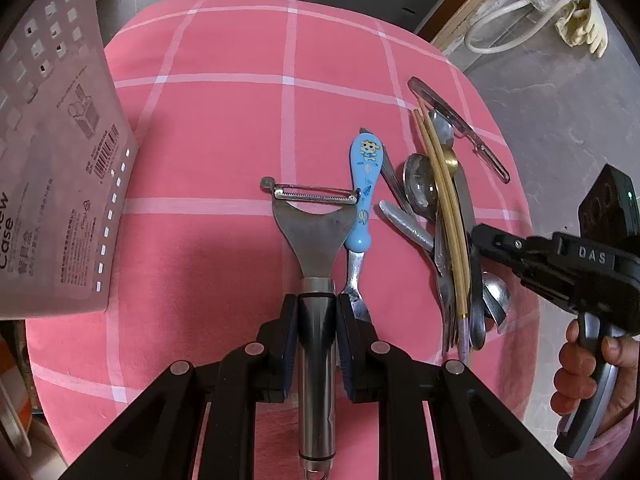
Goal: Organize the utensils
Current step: 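Lift the peeler with the left tool while the right tool lifts the knife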
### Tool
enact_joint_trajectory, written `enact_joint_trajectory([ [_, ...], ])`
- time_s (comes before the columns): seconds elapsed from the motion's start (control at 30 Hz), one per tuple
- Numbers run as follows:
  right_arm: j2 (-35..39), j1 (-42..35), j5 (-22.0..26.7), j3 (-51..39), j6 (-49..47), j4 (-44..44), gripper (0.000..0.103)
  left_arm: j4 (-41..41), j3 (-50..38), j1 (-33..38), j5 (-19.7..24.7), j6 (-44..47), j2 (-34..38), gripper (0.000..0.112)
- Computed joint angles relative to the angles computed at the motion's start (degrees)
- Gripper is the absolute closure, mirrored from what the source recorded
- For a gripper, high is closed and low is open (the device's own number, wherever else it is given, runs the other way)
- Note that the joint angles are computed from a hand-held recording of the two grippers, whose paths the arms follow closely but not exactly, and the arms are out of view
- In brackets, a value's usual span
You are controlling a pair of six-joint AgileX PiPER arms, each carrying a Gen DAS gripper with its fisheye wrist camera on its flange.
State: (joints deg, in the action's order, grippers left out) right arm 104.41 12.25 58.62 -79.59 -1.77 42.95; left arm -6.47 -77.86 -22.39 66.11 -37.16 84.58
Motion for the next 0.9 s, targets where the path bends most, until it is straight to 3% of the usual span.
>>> enact_joint_trajectory([
  [0.2,2.2,1.3,0.1,-3.5,2.5,-0.4,0.083,-1.6,0.5,1.2,-0.1,1.6,-0.5,0.094],
  [0.4,5.5,3.0,2.3,-10.0,5.8,-4.9,0.083,-2.2,1.0,1.6,-0.7,2.1,-0.5,0.094],
  [0.6,4.6,3.0,1.3,-8.8,6.0,-5.0,0.091,-3.4,0.5,2.5,0.1,3.7,-0.1,0.095],
  [0.67,3.5,2.3,0.1,-7.2,4.9,-3.6,0.099,-4.5,0.5,3.2,0.1,4.5,-0.2,0.095],
  [0.9,-2.2,0.4,-2.7,0.8,-0.6,0.8,0.102,-5.3,2.0,3.2,-0.4,5.6,-2.1,0.095],
])
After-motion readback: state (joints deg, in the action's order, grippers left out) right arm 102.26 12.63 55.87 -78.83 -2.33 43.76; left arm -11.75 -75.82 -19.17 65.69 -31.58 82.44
